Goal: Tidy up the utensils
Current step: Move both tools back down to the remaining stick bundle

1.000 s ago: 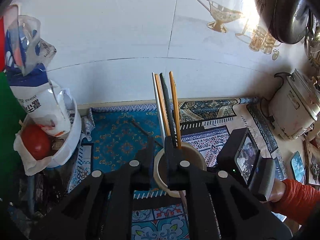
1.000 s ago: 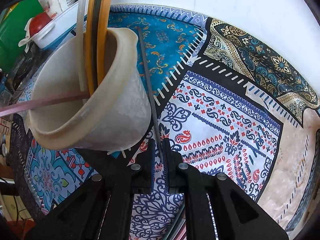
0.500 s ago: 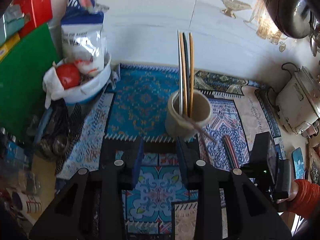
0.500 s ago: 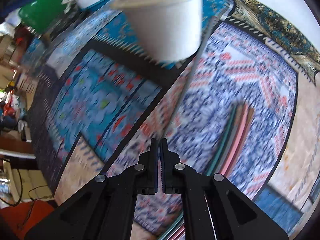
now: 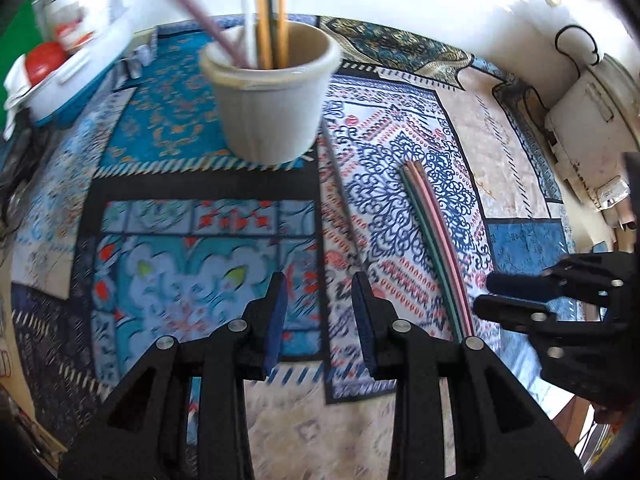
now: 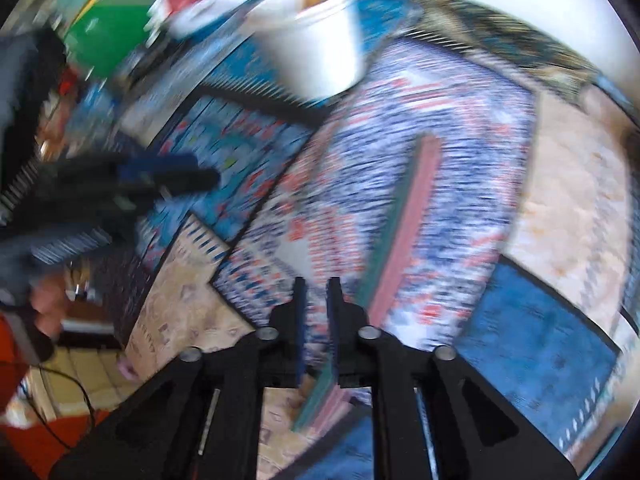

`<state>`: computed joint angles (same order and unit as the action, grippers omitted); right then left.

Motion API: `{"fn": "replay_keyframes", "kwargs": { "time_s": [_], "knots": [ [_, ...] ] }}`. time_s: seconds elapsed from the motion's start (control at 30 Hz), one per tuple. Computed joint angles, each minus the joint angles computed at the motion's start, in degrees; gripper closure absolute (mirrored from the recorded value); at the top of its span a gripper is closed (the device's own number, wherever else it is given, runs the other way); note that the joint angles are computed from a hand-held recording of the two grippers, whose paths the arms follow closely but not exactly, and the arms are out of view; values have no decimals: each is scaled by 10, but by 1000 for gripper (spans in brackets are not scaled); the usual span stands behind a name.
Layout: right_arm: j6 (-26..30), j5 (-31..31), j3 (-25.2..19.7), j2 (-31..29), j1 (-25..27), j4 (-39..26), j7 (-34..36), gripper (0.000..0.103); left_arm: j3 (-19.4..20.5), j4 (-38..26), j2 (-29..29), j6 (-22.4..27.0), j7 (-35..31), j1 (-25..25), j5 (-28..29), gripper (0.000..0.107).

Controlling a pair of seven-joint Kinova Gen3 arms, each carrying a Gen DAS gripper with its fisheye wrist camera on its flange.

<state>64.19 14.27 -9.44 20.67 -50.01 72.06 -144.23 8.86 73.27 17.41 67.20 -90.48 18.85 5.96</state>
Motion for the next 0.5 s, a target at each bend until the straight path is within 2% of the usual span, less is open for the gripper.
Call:
{"fn": "replay_keyframes", "kwargs": {
  "time_s": [0.1,0.2,0.33,0.4,0.5],
  "knots": [
    [32,2,9,-7,20,-17,-3,81,-1,-18,27,-8,15,27,-31,77],
    [20,-15,14,-26,42,12,3,81,-4,-37,52,-9,25,48,-56,89],
    [6,-18,2,-23,49,26,0,81,-10,-45,68,-16,32,67,-79,99],
    [0,-21,1,-13,49,22,-1,81,-11,-41,68,-27,29,70,-89,104],
    [2,-12,5,-9,43,21,-4,82,-5,-41,66,-20,12,56,-73,105]
  ]
}}
